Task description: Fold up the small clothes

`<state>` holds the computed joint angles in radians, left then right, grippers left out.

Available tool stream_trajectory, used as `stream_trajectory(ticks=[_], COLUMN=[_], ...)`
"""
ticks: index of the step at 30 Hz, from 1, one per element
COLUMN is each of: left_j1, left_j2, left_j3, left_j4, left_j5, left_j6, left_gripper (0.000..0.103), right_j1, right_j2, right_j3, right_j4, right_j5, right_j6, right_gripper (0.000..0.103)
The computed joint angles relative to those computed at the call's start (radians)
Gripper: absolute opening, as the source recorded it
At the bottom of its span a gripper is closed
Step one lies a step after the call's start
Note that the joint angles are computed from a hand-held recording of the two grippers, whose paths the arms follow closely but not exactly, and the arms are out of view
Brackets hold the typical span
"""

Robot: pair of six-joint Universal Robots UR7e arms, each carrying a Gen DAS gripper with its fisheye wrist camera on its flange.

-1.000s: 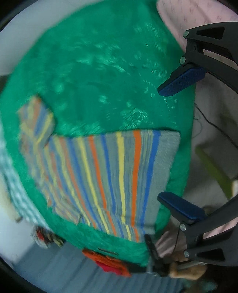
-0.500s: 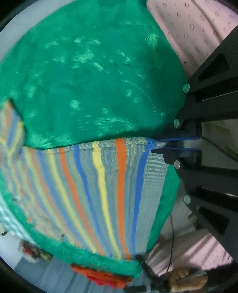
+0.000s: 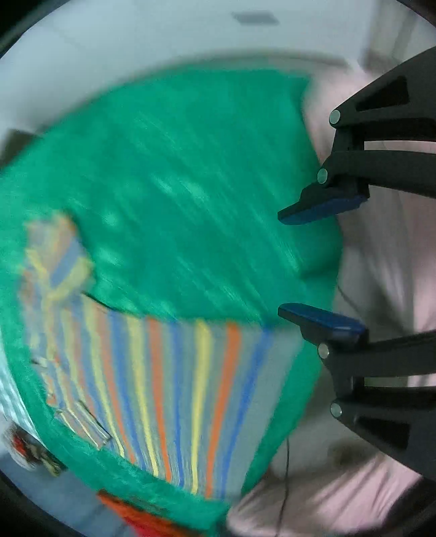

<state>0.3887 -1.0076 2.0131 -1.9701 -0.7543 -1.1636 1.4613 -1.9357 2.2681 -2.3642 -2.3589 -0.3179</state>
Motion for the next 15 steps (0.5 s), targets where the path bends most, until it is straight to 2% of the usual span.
stream_trajectory(ticks=[1, 2, 3, 5, 6, 8, 10, 15], left_j1=[-0.003, -0.006, -0.006, 0.016, 0.026, 0.043, 0.048, 0.022], left_j2=[0.008, 0.012, 0.058, 0.147, 0.193, 0.27, 0.313, 0.281], left_j3=[0.008, 0.025, 0.012, 0.001, -0.013, -0.044, -0.075, -0.031], left_j4=[-0.105, -0.209, -0.314, -0.524, -0.59, -0.628, -0.574, -0.542], left_j5=[0.021, 0.035, 0.036, 0.028, 0.009, -0.023, -0.045, -0.091], left_j6=[0.055, 0.114, 0.18, 0.329, 0.383, 0.43, 0.424, 0.331], left_gripper=[0.083, 0.088, 0.09, 0.09, 0.09, 0.088, 0.082, 0.082], right_j1=[0.018, 0.018, 0.012, -0.022, -0.046, -0.058, -0.074, -0.088], right_j2=[0.028, 0.05, 0.085, 0.118, 0.161, 0.241, 0.345, 0.529], right_j3=[-0.017, -0.037, -0.062, -0.094, -0.119, -0.147, -0.195, -0.245], right_j4=[-0.087, -0.154, -0.248, -0.345, -0.386, -0.432, -0.462, -0.591], right_j5=[-0.041, -0.045, -0.008, 0.088, 0.162, 0.226, 0.278, 0.3], right_j6=[-0.094, -0.175, -0.275, -0.393, -0.441, -0.455, -0.47, -0.536], right_gripper=[0.054, 0.057, 0.057, 0.057, 0.057, 0.056, 0.056, 0.056])
